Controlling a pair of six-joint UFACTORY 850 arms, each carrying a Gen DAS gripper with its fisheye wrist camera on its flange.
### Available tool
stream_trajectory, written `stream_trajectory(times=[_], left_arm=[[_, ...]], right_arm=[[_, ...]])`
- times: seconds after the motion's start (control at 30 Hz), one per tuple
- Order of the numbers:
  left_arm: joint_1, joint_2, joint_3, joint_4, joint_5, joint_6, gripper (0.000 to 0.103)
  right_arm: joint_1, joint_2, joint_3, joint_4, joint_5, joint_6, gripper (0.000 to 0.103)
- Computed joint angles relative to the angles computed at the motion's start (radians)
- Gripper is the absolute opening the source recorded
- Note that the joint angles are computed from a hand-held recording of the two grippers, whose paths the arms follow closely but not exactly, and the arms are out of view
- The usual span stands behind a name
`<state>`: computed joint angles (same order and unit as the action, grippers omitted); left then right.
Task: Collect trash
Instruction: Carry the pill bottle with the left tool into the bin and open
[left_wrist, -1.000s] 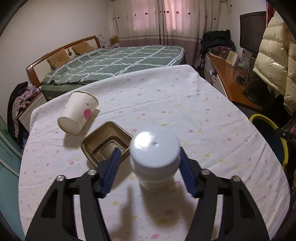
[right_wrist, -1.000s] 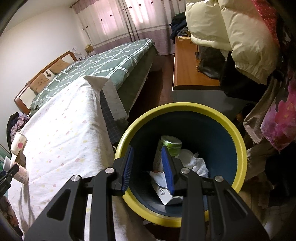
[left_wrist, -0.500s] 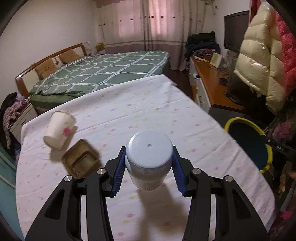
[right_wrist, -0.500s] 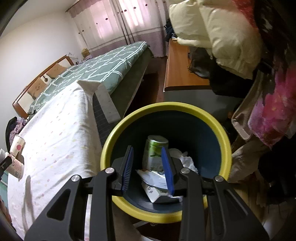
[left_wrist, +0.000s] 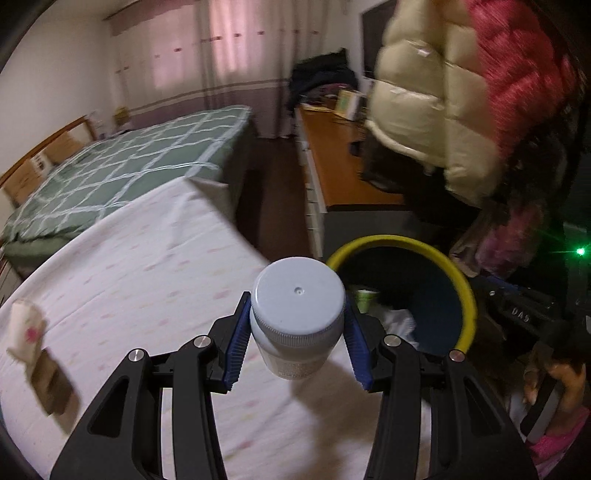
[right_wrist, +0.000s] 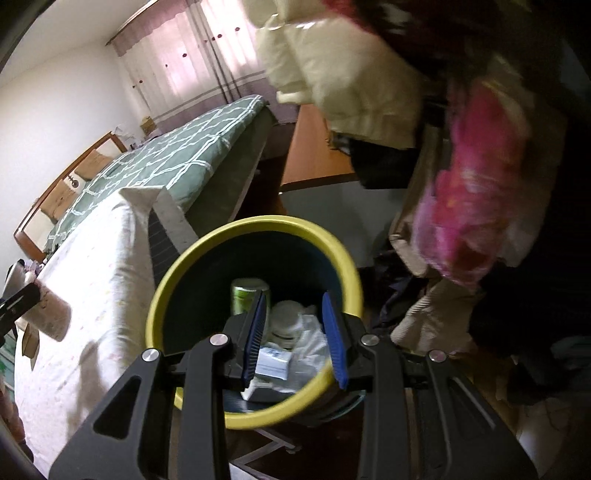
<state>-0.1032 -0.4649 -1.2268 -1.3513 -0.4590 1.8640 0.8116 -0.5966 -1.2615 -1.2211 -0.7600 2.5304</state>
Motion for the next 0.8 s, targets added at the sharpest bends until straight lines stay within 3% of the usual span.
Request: stream_trajectory(times=[0.37,0.4,0.43,0.5,0.63,0.8], left_arm=[[-0.153,-0.054,-0.032,0.064,0.044,-0.092,0.047],[-0.161,-0.058,-0.036,0.062,0.056,-0.098,0.055],[-0.164,-0.057,-0.034,0.051,0.068,-0.099,0.074],[-0.155,-0.041,-0.015,-0.038,0.065,-0.022,0.082],[-0.104,0.007,0.021,-0.107,0.026,0.049,0.083],[0.029,0.067,0.063,-0.197,-0.041,0.113,0.089]], right_arm=[[0.012,0.05,0.071,-0.022,-0.006,0.042,0.036],[0.012,0.05,0.069,-0.021,-0.008,0.04,0.036],[0.013,0.05,0.069,-0.021,-0.009,0.039,0.037],[0.016,0.05,0.064,-0.018,-0.015,0.033,0.038],[0.019,0.037,0.042,-0.014,-0.014,0.013,0.038],[0.021,0.009,-0.006,-0.012,-0.002,-0.032,0.038]])
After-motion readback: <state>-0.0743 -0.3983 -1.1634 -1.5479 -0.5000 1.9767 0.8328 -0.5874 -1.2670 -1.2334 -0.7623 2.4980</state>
